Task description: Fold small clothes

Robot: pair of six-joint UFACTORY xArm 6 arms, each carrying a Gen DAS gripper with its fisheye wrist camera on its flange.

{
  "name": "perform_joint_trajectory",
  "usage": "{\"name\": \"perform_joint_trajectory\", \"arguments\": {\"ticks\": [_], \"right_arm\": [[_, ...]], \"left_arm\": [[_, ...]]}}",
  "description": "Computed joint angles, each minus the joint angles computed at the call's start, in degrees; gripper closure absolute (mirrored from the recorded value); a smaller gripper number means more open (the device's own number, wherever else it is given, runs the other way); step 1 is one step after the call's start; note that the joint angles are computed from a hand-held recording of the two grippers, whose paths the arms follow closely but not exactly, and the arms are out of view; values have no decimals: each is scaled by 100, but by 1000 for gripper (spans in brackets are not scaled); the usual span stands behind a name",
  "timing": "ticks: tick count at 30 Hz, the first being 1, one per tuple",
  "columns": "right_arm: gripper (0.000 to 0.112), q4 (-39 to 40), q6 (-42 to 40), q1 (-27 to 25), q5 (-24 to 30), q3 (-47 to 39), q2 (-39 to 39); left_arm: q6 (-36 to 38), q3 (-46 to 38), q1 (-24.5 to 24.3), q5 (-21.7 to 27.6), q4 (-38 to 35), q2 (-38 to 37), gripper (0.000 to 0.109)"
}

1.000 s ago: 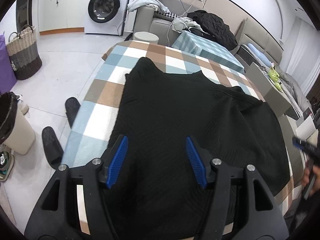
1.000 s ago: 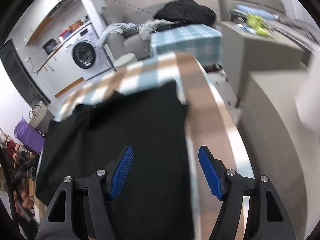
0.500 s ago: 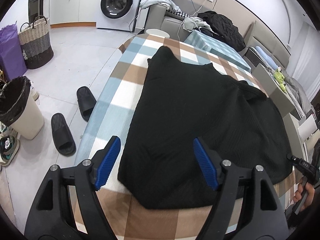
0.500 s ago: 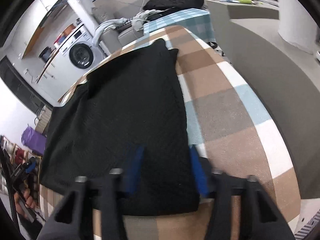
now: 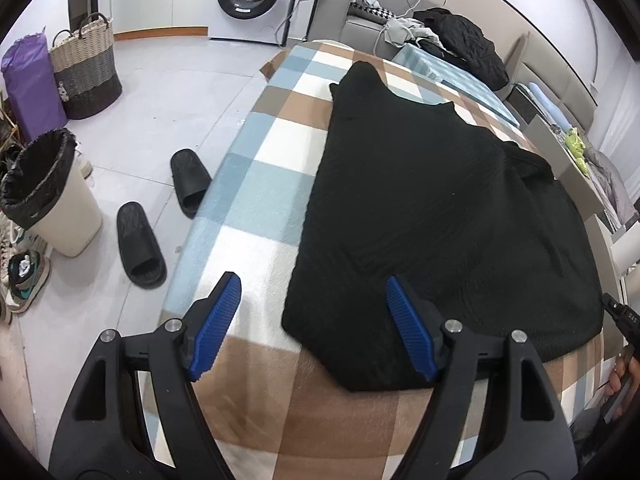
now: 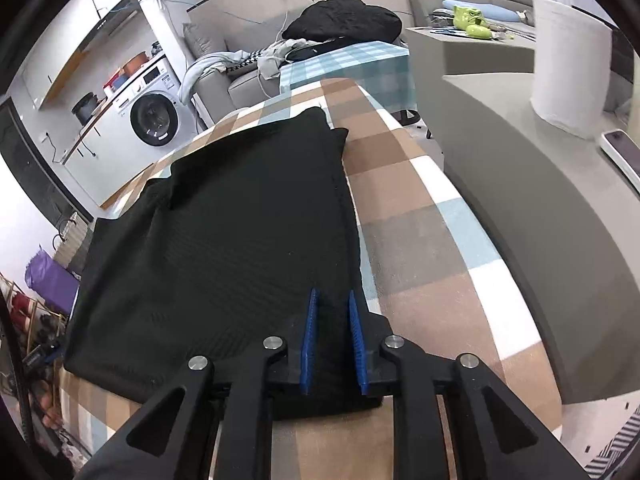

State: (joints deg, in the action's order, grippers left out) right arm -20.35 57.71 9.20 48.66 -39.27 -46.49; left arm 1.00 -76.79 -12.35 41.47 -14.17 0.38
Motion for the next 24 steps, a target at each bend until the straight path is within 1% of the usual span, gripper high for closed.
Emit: {"name": "perform_joint_trajectory", "arguments": {"ticks": [2, 4, 5, 6, 7, 8, 9, 10, 11, 13, 14, 16, 19, 24], "right_arm": [[77, -16, 79, -2, -11, 83, -134], [75, -84, 186, 44, 13, 85, -192], [75, -109, 221, 48, 16, 95, -208], [75, -119, 235, 40, -10, 107, -203], [75, -138, 272, 50, -20, 99, -170], [75, -144, 287, 56, -9, 98, -171], [75, -146, 298, 48, -12, 98, -167], [75, -149, 310, 34, -38, 73, -116], [75, -168, 338, 33, -55, 76, -114], [75, -162, 301, 21, -43, 105, -164], [75, -166, 280, 18, -45, 107, -161], [75, -143, 255, 7, -9, 124, -165], [75, 58, 211, -68, -58, 178, -163], [72, 413, 127, -126, -227, 356, -350]], "left_arm": [[-51, -203, -29, 52, 40, 207, 36], [-24, -438, -51, 110, -10, 438, 38], [-49, -493, -71, 39, 22, 506, 41], [-58, -541, -87, -30, 12, 565, 52], [-15, -576, -96, -106, -101, 616, 71], [48, -613, -105, -159, -216, 666, 81], [155, -606, -119, -258, -363, 676, 101], [173, -586, -136, -371, -378, 675, 107], [170, -428, -163, -696, -374, 575, 107], [40, -210, -176, -1093, -252, 398, 107], [-12, -153, -160, -1179, -227, 346, 107], [-397, -201, -107, -1161, 112, 400, 107], [-386, -360, -63, -923, 30, 573, 107], [-304, -353, -72, -1037, 2, 611, 107]]}}
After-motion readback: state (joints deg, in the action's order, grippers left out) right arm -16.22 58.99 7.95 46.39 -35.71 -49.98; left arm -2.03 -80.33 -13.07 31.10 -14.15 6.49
